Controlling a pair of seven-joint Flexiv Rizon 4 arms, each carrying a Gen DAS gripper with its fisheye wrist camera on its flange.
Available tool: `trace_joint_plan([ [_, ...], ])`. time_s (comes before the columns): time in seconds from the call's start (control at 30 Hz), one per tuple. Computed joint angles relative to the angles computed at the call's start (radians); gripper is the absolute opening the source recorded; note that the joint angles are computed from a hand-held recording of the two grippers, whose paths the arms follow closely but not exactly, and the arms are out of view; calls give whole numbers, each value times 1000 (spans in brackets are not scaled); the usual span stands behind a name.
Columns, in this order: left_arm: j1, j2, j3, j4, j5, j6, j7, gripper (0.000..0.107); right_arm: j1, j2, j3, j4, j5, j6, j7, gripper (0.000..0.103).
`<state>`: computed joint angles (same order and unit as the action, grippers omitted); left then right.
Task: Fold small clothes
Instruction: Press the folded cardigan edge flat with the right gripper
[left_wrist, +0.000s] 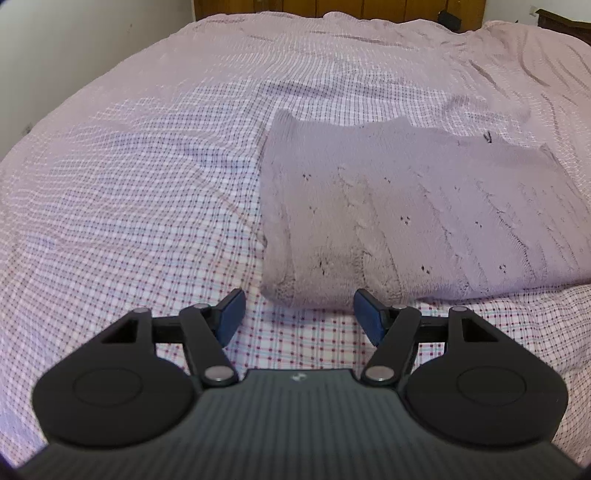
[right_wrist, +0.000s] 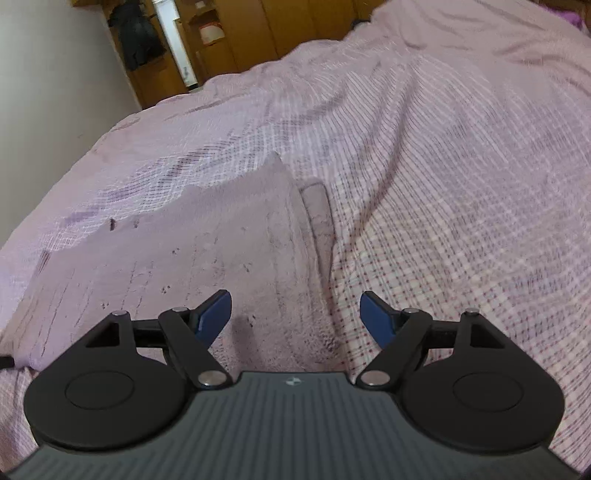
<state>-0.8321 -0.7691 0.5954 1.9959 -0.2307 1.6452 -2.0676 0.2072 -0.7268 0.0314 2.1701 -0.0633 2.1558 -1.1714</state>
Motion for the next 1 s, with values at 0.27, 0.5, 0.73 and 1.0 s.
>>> trace_joint_plan([
  [0.27, -8, -7, 3, -5, 12, -21, -5, 67, -131, -38, 104, -15, -126, -8, 104, 82],
  [0.5, -12, -13, 17, -21, 48, -44, -26, 67, -252, -67, 188, -17, -300, 32, 218, 85],
  [0.73, -1, -13, 14, -33, 87, -54, -50, 68, -316, -100, 207, -22, -433, 144, 353, 85],
  [1.0, 15, -11, 8, -43, 124, -60, -62, 68, -245, -110, 135, -51, -425, 112, 395, 85],
])
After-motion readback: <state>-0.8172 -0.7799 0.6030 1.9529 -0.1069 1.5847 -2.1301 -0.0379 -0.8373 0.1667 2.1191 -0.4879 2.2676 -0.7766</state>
